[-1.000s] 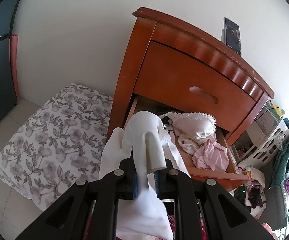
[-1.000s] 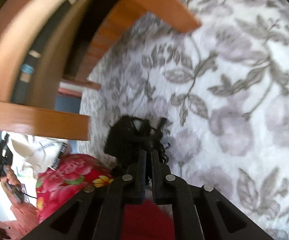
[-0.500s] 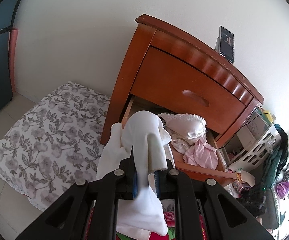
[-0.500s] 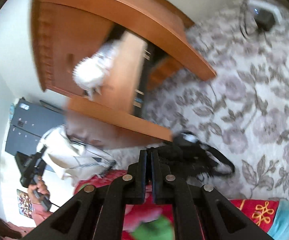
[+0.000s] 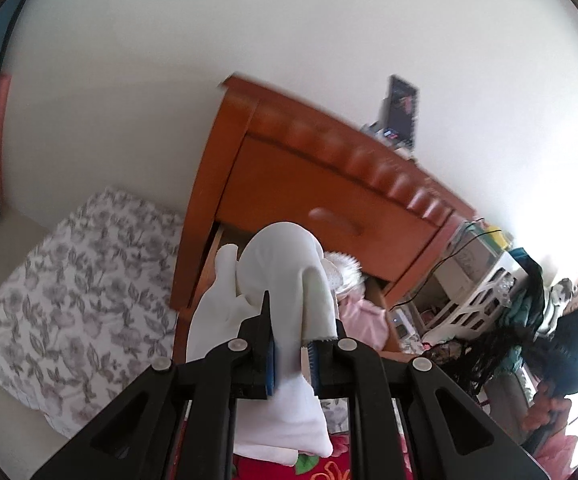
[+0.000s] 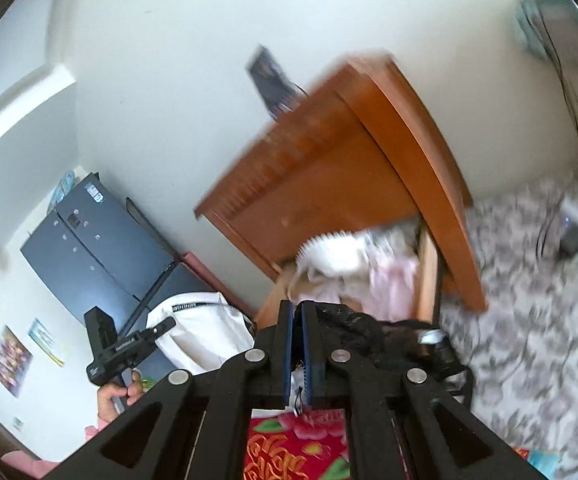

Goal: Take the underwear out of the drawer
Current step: 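Raise the right tool back toward the nightstand while the left tool holds the white cloth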

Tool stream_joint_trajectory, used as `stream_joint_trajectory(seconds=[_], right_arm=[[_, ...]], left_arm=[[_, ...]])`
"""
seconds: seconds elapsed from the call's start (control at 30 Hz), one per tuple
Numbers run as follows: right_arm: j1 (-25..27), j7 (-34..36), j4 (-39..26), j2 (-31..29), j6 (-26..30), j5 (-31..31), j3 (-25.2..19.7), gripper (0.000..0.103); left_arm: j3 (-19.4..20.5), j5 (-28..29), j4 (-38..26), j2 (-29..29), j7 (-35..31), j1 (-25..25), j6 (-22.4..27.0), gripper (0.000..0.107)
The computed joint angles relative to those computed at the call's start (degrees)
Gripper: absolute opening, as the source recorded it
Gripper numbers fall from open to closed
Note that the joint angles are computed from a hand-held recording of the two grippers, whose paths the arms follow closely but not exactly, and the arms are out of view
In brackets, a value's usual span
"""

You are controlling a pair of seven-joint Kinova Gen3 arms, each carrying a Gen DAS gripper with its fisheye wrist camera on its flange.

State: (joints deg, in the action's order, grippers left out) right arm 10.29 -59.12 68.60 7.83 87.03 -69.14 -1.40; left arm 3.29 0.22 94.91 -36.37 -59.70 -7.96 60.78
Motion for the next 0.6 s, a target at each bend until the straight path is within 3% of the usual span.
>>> stream_joint_trajectory(seconds=[0.37,0.6], right_arm=[[-2.03,-3.96,-12.42,-6.46,2.49,-3.04,2.65,0.005],[-2.61,-6.14,-18.22,-8.67,6.72,-6.32,6.82,0.005]], left_arm=[[6.01,-0.41,-13.85,-0.64,-3.32,1.41,4.79,0.013],[8.33,0.88,-17.65,-1.25,-4.26,1.84,6.65,0.013]])
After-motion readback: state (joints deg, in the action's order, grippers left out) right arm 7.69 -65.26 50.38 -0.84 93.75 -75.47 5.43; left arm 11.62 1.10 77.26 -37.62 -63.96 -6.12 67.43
